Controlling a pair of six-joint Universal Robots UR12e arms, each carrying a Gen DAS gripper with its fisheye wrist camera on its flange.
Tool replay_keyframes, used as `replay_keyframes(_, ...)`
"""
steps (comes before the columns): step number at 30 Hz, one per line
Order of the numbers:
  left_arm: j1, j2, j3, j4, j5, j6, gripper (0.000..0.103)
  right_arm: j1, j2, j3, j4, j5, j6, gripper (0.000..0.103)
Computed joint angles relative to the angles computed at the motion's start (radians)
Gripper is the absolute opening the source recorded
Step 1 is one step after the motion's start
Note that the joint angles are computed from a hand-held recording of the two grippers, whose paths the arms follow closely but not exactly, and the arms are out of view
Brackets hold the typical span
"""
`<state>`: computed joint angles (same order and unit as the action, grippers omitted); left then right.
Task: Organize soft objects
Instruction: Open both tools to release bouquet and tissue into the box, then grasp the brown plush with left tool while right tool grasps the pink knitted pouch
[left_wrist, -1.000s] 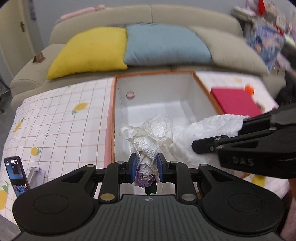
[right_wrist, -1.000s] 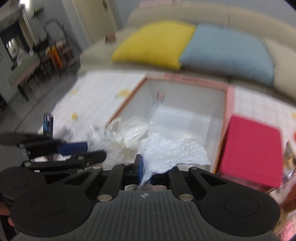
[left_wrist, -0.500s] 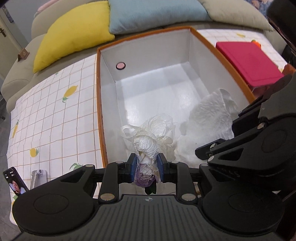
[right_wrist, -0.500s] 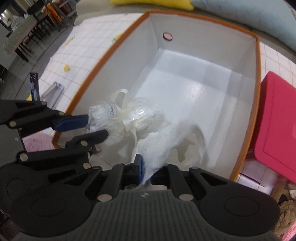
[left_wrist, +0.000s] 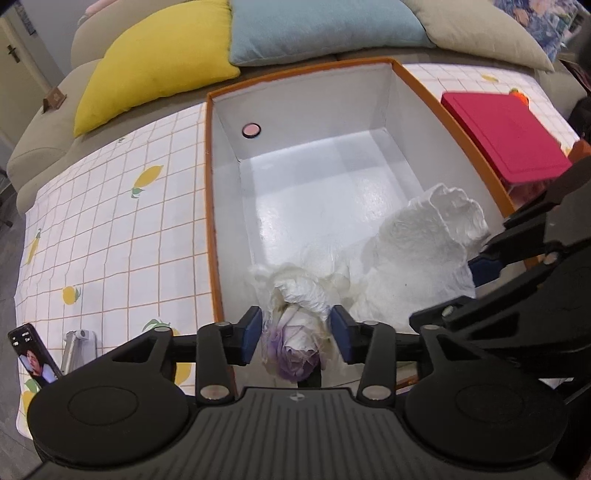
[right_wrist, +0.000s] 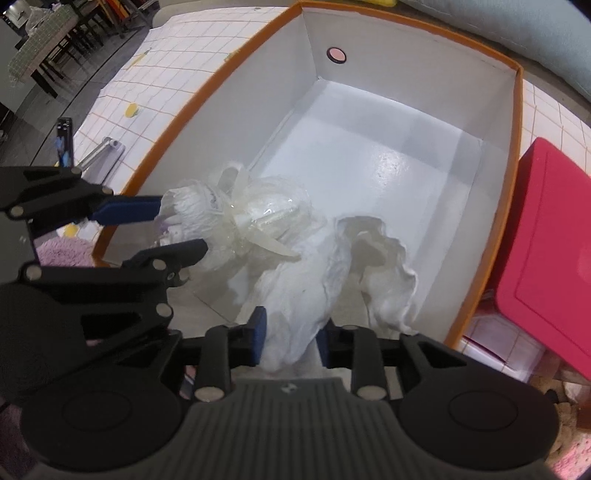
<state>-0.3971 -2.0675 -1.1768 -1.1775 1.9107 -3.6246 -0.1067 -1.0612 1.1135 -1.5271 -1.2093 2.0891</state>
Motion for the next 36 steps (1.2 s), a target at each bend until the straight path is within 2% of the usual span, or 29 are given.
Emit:
replay_keyframes(2, -0.003, 0.007, -0.006, 0.017, 0.004, -0.002, 0.058, -0.003, -0.004, -0.005, 0.001, -0.003, -0.012, 0.041)
replay_keyframes(8, -0.014, 0.023, -0.014, 0.058, 0.022, -0.006, 0.062, -0.019, -0.023, -0.015, 0.003, 0.012, -0.017, 0.051)
replay_keyframes(10, -0.018, 0.030, -0.018, 0.077, 0.033, -0.009, 0.062, -0.029, -0.034, -0.012, 0.005, 0.032, -0.026, 0.051)
replay_keyframes(14, -0.029, 0.039, -0.023, 0.111, 0.059, -0.008, 0.063, -0.057, -0.063, 0.011, -0.016, 0.085, -0.039, 0.060)
replay_keyframes(18, -0.040, 0.046, -0.033, 0.169, 0.069, -0.011, 0.063, -0.090, -0.094, 0.054, -0.071, 0.151, -0.016, 0.060)
replay_keyframes(20, -0.045, 0.048, -0.041, 0.212, 0.061, -0.010, 0.063, -0.110, -0.115, 0.092, -0.126, 0.192, 0.005, 0.061)
replay_keyframes(23, -0.053, 0.046, -0.056, 0.294, 0.044, 0.005, 0.063, -0.144, -0.153, 0.176, -0.278, 0.249, 0.066, 0.061)
replay_keyframes(28, -0.065, 0.030, -0.065, 0.414, 0.004, -0.003, 0.063, -0.198, -0.194, 0.284, -0.511, 0.303, 0.221, 0.061)
replay_keyframes(31, -0.071, 0.018, -0.070, 0.503, -0.031, -0.012, 0.064, -0.225, -0.209, 0.339, -0.646, 0.296, 0.329, 0.061)
replay_keyframes(36, -0.080, -0.012, -0.050, 0.573, -0.094, 0.006, 0.066, -0.260, -0.215, 0.379, -0.745, 0.264, 0.447, 0.061)
